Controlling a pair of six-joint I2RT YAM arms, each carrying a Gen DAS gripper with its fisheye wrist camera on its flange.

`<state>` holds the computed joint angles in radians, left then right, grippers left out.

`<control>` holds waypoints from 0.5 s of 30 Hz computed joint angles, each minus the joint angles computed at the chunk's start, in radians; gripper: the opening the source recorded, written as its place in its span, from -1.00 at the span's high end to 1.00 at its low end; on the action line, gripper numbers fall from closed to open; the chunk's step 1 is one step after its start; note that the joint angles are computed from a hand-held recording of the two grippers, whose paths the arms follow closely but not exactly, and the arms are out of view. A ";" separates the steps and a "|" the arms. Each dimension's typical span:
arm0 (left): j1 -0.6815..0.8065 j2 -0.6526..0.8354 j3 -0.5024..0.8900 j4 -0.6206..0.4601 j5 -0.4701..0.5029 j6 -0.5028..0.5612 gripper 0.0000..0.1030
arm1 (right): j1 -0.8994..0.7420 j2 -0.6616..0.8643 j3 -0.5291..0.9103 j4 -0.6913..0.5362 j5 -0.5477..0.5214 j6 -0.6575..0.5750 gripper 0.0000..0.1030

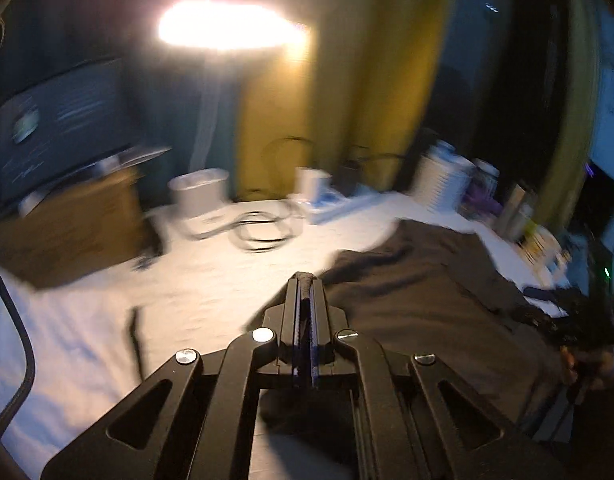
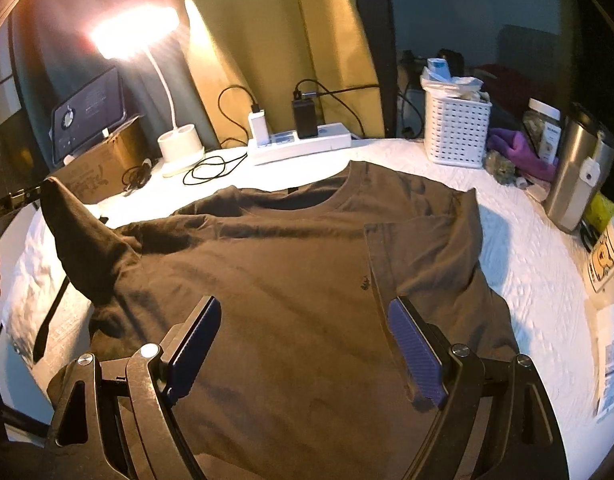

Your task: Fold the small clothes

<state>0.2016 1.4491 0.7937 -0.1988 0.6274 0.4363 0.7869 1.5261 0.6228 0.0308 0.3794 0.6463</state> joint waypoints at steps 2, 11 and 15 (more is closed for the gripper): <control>-0.105 -0.023 -0.026 -0.001 -0.044 0.011 0.96 | -0.001 -0.036 -0.041 0.013 0.003 0.014 -0.69; -0.516 0.222 -0.026 0.080 -0.243 -0.098 0.93 | 0.006 -0.199 -0.216 0.047 0.028 0.086 -0.69; -0.510 0.163 -0.065 0.034 -0.231 -0.104 0.32 | 0.009 -0.237 -0.260 0.045 0.032 0.106 -0.69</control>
